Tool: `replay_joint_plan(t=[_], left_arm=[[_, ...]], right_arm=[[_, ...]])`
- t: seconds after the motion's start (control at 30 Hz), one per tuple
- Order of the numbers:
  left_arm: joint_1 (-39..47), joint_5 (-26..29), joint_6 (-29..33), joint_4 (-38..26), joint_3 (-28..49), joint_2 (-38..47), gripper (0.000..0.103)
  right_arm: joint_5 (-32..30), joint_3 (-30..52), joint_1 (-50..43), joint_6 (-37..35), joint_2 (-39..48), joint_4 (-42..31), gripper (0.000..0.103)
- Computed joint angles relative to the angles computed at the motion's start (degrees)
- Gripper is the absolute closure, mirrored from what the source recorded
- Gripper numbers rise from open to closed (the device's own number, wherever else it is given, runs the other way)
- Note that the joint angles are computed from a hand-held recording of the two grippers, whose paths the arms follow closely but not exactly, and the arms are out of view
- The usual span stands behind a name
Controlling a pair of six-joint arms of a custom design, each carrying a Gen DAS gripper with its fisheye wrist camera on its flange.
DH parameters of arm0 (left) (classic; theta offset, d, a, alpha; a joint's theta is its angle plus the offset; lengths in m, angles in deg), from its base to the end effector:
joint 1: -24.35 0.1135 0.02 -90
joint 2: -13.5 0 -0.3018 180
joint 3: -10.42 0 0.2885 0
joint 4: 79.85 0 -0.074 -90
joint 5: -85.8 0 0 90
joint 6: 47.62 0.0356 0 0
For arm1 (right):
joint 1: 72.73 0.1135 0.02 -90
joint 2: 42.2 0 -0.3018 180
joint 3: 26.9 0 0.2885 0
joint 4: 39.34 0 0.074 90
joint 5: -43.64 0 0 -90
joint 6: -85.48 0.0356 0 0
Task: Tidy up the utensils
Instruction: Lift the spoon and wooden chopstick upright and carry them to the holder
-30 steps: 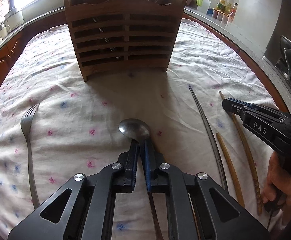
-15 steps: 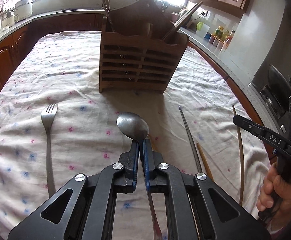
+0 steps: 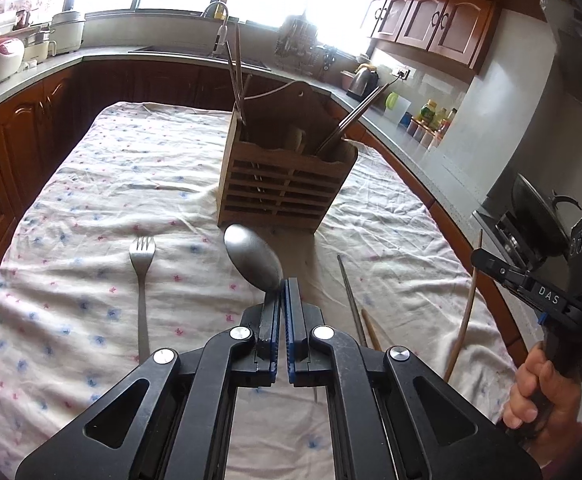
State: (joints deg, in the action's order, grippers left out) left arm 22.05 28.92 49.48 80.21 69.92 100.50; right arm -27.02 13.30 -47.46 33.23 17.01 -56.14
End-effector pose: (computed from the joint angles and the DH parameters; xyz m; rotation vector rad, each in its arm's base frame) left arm 0.3293 -0.0327 0.2052 0.4547 2.2743 -0.6469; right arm 0.2090 0.0856 0.2158 0.4218 2.1260 0.2637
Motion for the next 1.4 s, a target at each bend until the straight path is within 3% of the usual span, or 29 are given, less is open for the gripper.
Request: replay_joint_plan(t=[0.53,1.4], left_arm=[[2.79,2.4,-0.49,-0.16,0.91,-5.19,0.101],[2.56,-0.01,-4.58,3.14,8.03,-1.37,0.101]], right_arm=[[6.22,2.38,3.77,-1.79,-6.3,-0.71,0.098],[1.63,6.27,-0.19,-5.69,-0.83,6.59,0.098]])
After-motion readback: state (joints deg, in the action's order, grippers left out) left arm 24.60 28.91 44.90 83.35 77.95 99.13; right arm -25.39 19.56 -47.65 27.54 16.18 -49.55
